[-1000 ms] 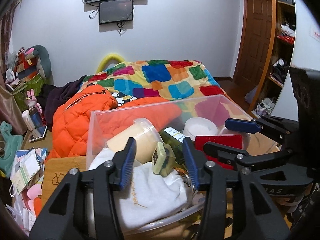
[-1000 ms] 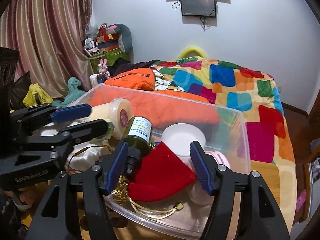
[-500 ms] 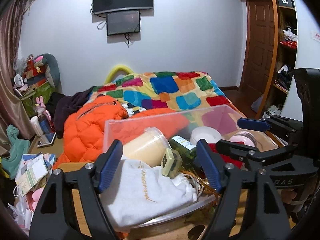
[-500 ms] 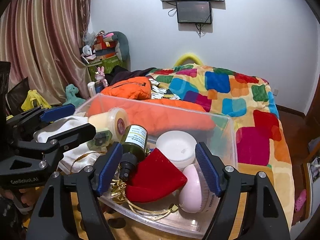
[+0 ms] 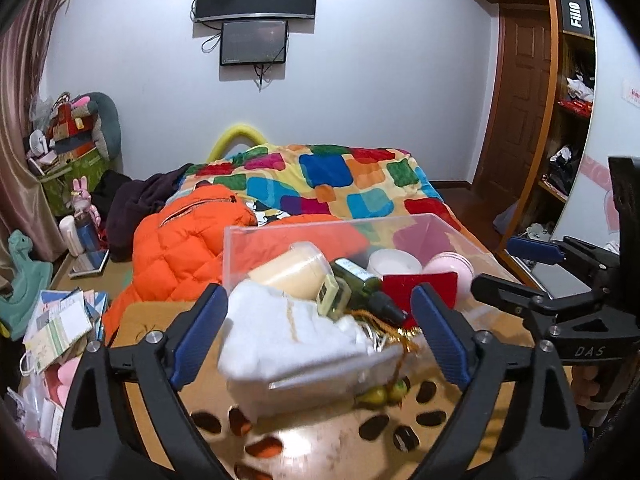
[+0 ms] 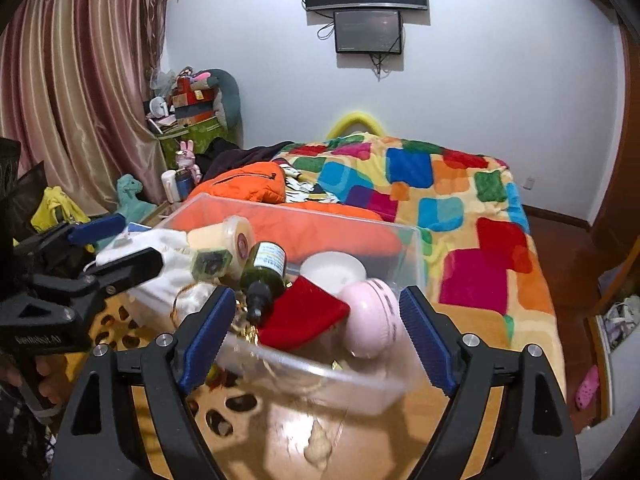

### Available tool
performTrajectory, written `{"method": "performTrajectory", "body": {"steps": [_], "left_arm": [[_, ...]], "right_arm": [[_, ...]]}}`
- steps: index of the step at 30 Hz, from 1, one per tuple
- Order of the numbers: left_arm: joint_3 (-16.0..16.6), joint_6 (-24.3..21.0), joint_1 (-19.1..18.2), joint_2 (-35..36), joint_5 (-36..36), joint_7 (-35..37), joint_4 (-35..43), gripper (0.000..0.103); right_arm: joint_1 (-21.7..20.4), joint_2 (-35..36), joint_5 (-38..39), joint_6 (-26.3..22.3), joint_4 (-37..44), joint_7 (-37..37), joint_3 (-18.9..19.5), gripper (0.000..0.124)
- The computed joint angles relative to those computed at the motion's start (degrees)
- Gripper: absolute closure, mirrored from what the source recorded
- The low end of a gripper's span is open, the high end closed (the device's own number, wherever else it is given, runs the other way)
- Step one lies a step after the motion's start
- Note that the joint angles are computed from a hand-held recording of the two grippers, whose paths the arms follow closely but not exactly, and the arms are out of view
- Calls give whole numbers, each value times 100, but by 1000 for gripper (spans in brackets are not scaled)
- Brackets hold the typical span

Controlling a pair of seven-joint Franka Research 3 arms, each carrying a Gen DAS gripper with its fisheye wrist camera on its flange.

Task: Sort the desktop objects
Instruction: 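Withdraw both open tools out of the clear box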

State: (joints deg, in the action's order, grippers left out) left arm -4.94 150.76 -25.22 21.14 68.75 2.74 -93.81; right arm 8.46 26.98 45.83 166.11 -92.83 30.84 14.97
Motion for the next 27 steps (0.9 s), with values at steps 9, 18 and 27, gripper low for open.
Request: {"method": "performTrajectory", "body": {"steps": [9,18,27], "left_arm": [[-217,29,150,-551,-215,-256,-768,6],[-426,28,242,-502,-926,85,-1000,6],[-405,-171,34,168,-1815,1127,-291,6]], "right_arm": [[-89,-513,297,364,-833,-78,-32,42],[-14,-596,80,125,-1163,475,-300,42],[91,-410,-550,-270,-1115,949,-498,43]]}}
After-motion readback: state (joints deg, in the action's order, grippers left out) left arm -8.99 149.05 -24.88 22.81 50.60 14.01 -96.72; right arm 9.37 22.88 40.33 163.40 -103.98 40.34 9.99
